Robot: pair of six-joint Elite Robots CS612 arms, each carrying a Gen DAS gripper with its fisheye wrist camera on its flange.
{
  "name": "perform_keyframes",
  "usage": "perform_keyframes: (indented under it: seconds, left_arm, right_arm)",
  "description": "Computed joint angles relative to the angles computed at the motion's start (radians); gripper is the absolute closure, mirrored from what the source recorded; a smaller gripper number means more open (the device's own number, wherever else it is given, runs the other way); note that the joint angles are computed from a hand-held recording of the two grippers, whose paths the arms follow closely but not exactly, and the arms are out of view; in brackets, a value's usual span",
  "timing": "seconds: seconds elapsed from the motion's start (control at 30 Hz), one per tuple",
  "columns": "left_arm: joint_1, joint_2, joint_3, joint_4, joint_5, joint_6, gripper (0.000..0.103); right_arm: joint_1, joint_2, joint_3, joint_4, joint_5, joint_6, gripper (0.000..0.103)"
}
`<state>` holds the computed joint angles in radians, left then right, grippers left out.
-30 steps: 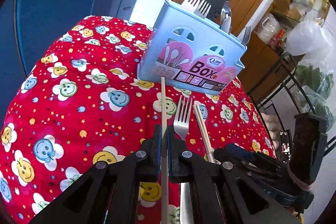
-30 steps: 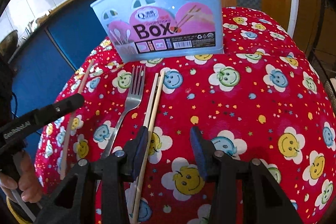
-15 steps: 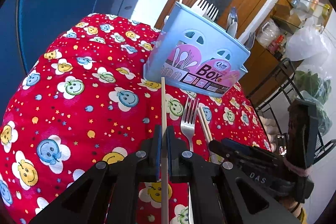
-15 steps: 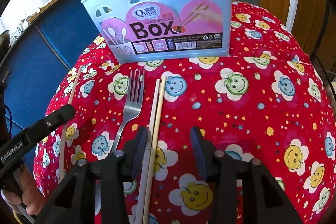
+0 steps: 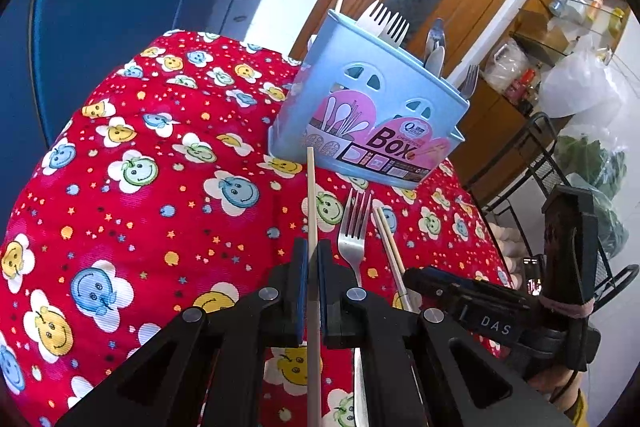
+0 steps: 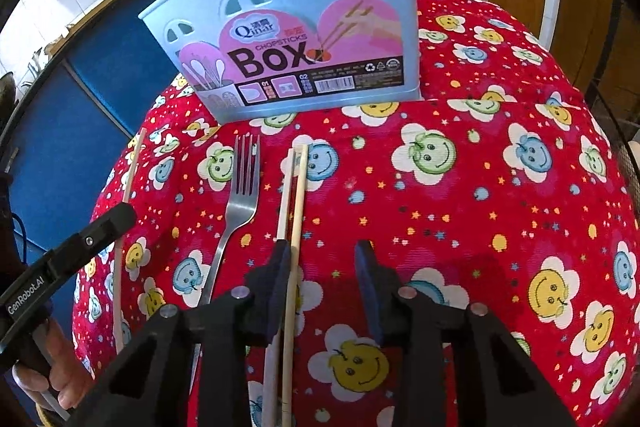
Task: Organize utensils
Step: 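Grasp a wooden chopstick with the left tool while the right tool grasps another chopstick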
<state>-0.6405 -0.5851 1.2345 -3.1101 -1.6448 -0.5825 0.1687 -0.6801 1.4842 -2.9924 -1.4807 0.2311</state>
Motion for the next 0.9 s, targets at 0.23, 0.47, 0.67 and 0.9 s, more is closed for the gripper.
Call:
perform_keyframes:
  seconds: [0.23,0.47,0.67,0.9]
  left_arm:
    - [0.000,0.001,-0.003,0.000,-0.001,0.004,0.099]
    - [-0.003,-0.004,-0.002,-0.001,0.010,0.021,0.099]
    - [-0.002,-0.007,-0.004,-0.008,0.011,0.038,0.099]
    - [-0.005,-0.007,-0.015,0.003,0.018,0.061,0.099]
  right_arm:
    - [0.026,0.007,-0.036,0.060,-0.090,-0.087,0.066]
    - [0.037,0.001,-0.072,0.181,-0.155,-0.159,0.071]
    - [0.037,0.001,-0.099,0.288,-0.143,-0.192,0.081]
    - [0.023,0.017,-0.140,0.329,-0.078,-0.178,0.095]
